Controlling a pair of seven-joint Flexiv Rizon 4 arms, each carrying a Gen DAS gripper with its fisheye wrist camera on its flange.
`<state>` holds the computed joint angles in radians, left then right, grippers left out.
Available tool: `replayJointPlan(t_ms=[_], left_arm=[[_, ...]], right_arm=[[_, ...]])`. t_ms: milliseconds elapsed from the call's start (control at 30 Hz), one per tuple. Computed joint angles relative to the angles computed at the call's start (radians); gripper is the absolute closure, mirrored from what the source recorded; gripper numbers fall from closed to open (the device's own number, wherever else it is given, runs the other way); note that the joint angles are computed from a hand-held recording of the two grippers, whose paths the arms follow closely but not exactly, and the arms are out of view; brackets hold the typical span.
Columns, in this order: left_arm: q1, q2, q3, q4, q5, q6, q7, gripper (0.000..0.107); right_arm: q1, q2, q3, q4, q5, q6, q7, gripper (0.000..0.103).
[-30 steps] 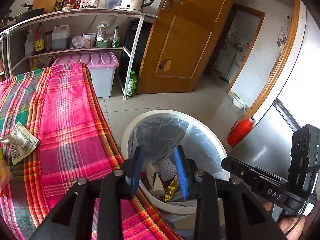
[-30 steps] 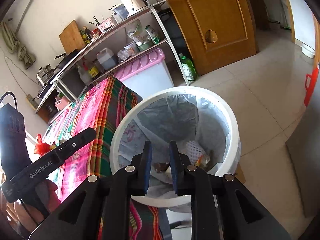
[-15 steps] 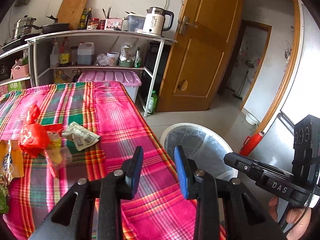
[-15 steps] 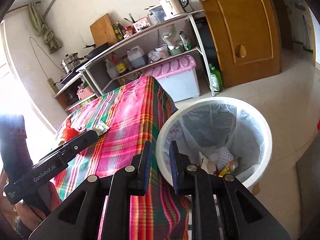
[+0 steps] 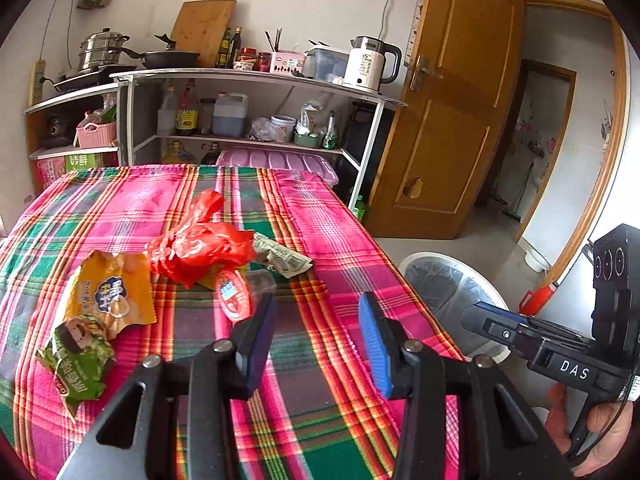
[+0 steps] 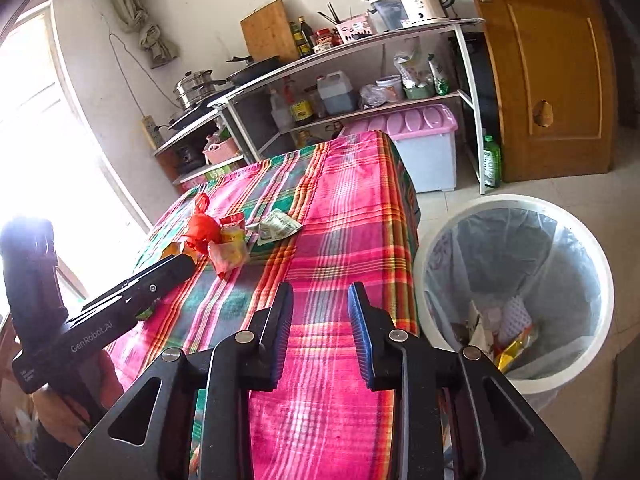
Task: Collect trash
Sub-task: 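Grasp the green grape snack bag with the left tool while the right tool grasps the clear plastic cup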
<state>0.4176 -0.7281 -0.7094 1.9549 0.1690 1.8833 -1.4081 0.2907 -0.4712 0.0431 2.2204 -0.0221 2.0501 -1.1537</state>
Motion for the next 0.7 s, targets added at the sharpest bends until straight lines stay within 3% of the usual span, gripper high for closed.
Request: replayJointPlan(t_ms=[233,367,700], left_arm=[[0.022,0.026,0.053,0.031,0.02,0.05,-0.033,0.057],[0.031,0.041,0.096,0.046,0.03,0.072,-0.061,0.055],[0.032,0.06,0.223,0.055,0.041,0.101,-0.115,0.047]], right_arm=[[0.02,-0.015,0.012,-0.035,-0.03,-0.035,-0.008,0.071],[0.021,-0.03,0.029,-0.062,-0.063,-0.052,-0.008,0.056],[0.046,-0.08,0.025,-0.157,-0.123,-0.132,-0.019,0.052]])
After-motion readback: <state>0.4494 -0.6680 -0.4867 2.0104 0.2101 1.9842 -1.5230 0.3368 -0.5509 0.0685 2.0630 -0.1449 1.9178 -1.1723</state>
